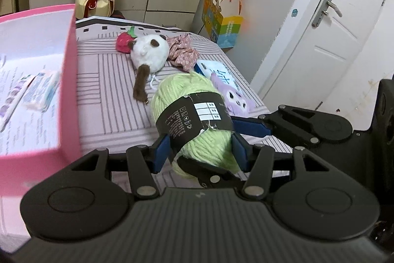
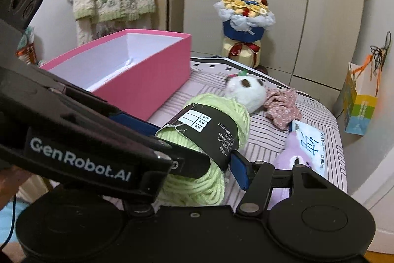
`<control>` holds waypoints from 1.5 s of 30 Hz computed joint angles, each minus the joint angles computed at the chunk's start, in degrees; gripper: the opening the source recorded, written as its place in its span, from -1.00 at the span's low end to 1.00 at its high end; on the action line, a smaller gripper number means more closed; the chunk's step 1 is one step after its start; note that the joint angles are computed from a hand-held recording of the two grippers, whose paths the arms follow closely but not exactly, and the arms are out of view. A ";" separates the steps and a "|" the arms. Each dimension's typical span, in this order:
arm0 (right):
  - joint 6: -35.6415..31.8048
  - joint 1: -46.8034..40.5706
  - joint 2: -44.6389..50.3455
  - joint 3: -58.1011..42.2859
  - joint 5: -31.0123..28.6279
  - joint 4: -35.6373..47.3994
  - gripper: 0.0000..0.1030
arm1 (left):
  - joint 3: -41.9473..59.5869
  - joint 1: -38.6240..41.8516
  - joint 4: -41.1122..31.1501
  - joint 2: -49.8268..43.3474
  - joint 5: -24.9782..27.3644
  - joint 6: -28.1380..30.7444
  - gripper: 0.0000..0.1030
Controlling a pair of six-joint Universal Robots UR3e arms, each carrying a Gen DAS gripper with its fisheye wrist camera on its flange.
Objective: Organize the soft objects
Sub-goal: 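Lift the green yarn ball with both tools and carry it over the pink box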
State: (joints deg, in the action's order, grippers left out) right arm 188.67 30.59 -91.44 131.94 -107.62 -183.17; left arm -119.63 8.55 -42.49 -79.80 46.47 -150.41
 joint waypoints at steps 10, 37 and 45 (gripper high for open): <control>-0.07 11.67 2.96 -11.73 -7.25 6.54 0.28 | -0.28 18.73 -33.41 21.44 -8.75 21.12 0.03; -7.61 -3.11 47.04 -78.58 19.45 25.02 0.30 | 33.12 19.40 -3.53 -24.12 -3.84 -2.88 0.02; -7.15 -4.57 60.51 -107.15 21.11 48.29 0.41 | 44.69 17.48 -8.00 -35.18 -2.26 -6.51 0.02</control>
